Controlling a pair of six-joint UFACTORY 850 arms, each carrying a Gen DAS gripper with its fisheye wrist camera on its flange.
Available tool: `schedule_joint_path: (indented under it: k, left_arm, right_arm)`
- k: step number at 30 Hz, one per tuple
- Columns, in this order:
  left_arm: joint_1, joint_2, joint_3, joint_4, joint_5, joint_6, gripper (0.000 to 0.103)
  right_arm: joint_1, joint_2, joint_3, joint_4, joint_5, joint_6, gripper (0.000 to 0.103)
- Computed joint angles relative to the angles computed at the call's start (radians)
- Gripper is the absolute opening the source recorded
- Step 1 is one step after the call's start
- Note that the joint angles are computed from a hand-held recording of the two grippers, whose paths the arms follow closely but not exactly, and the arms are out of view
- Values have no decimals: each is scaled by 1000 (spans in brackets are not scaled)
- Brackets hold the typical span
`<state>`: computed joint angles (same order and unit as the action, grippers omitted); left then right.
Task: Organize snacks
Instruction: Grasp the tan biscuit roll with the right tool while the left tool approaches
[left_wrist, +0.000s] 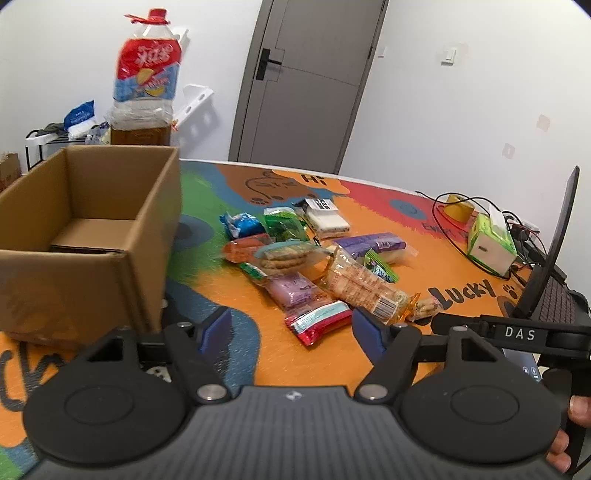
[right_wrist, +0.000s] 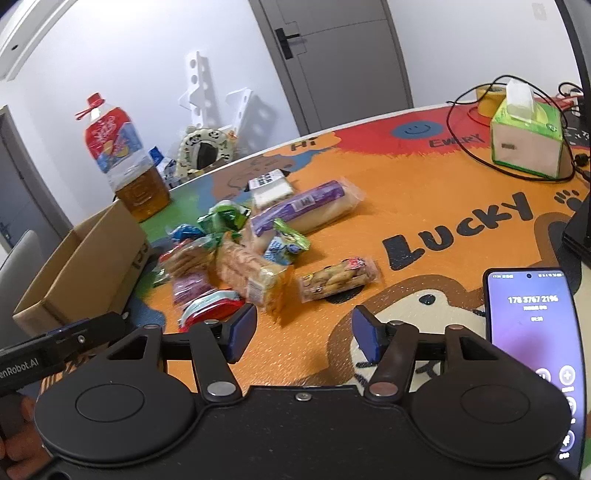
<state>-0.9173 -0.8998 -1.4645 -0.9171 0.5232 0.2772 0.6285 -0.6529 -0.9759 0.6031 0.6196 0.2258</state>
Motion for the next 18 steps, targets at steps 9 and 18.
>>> schedule_joint_path:
  k: [9,18]
  left_arm:
    - [21,-102,-158,-101,-76,101,71]
    - [34,-186,-296,-266,-123,267,71]
  right_arm:
    - [-30,-44,-45,-23,-18,31,50]
    - [-64,-69,-72,-59,-39,79,48]
